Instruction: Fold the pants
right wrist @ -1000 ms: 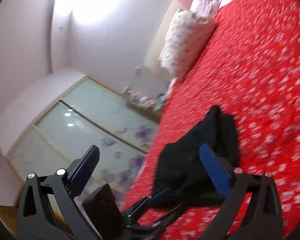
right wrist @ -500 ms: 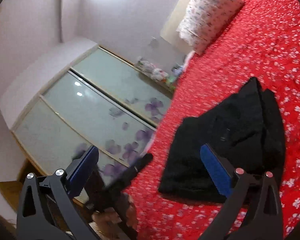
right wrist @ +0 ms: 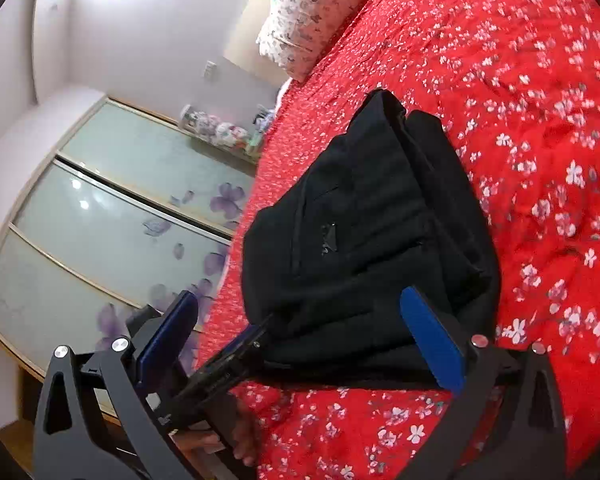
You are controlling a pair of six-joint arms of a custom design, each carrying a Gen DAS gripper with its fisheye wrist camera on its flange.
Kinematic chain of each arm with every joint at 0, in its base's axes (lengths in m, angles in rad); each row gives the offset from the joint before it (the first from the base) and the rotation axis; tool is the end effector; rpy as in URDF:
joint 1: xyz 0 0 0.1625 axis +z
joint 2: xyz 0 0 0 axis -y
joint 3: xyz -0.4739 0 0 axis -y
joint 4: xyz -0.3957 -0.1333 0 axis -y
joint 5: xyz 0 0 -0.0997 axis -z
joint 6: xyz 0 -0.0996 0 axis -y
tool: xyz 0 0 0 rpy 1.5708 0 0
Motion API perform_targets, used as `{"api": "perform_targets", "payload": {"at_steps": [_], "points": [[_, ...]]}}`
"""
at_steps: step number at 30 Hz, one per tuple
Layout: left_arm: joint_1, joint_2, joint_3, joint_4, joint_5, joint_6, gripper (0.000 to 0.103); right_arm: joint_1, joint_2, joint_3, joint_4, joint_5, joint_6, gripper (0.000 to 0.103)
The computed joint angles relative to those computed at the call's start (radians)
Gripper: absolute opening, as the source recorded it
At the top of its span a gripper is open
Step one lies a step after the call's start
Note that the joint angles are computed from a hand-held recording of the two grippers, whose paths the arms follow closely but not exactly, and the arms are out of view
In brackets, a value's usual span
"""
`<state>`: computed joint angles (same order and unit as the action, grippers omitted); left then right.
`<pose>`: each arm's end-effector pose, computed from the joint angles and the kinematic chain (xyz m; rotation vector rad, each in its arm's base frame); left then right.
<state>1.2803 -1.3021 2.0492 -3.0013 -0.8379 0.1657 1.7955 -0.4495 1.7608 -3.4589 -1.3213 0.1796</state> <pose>0.0368 -0.5748 0.3561 0.2157 2.3264 -0.8771 0.3020 -0.6127 -0.0406 -0.1612 2.6946 -0.7161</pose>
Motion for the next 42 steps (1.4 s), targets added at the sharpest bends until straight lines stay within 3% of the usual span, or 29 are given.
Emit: {"api": "perform_targets", "payload": {"at_steps": [2,4,5,10,15,17,18,20,22,24,27,30,33,35,39,42], "points": [[-0.009,-0.02,0.018,-0.038,-0.009,0.024,0.101,0.013,-0.025,0.004,0.022,-0.01,0.003,0.102],[-0.009,-0.036,0.015,-0.088,-0.039,0.053,0.101,0.016,-0.035,-0.001,-0.01,0.06,-0.035,0.102],[-0.008,-0.04,0.002,-0.096,-0.052,0.056,0.101,0.024,-0.04,-0.008,-0.024,0.056,-0.043,0.102],[0.032,-0.022,-0.167,0.08,-0.167,-0.045,0.101,0.044,-0.015,-0.159,0.137,0.056,-0.032,0.102],[0.057,0.043,-0.307,0.239,-0.251,-0.075,0.101,0.068,0.05,-0.322,0.352,-0.055,-0.003,0.102],[0.062,0.083,-0.362,0.327,-0.237,-0.08,0.101,0.077,0.074,-0.375,0.427,-0.186,0.033,0.102],[0.066,0.104,-0.388,0.367,-0.223,-0.079,0.101,0.072,0.078,-0.373,0.434,-0.205,0.059,0.101],[0.078,0.139,-0.436,0.445,-0.207,-0.102,0.101,0.043,0.093,-0.368,0.391,-0.152,0.122,0.101],[0.11,0.167,-0.494,0.517,-0.25,-0.188,0.101,0.03,0.095,-0.362,0.363,-0.117,0.165,0.101],[0.131,0.181,-0.514,0.509,-0.287,-0.253,0.101,0.025,0.1,-0.358,0.343,-0.106,0.175,0.101],[0.105,0.165,-0.478,0.477,-0.229,-0.204,0.099,0.033,0.074,-0.33,0.364,-0.111,0.111,0.101],[0.068,0.088,-0.341,0.328,-0.202,-0.072,0.099,0.056,0.027,-0.252,0.338,-0.134,-0.004,0.101],[0.031,0.003,-0.189,0.16,-0.183,0.017,0.101,0.061,-0.031,-0.135,0.286,-0.082,-0.08,0.101],[-0.011,-0.019,-0.096,0.006,-0.081,0.083,0.101,0.07,-0.054,-0.074,0.249,-0.085,-0.117,0.101],[-0.053,0.007,0.007,-0.189,0.058,0.196,0.101,0.095,-0.058,-0.027,0.212,-0.196,-0.159,0.102],[-0.047,0.029,0.006,-0.137,0.093,0.173,0.101,0.082,-0.032,-0.063,0.232,-0.199,-0.103,0.102]]}}
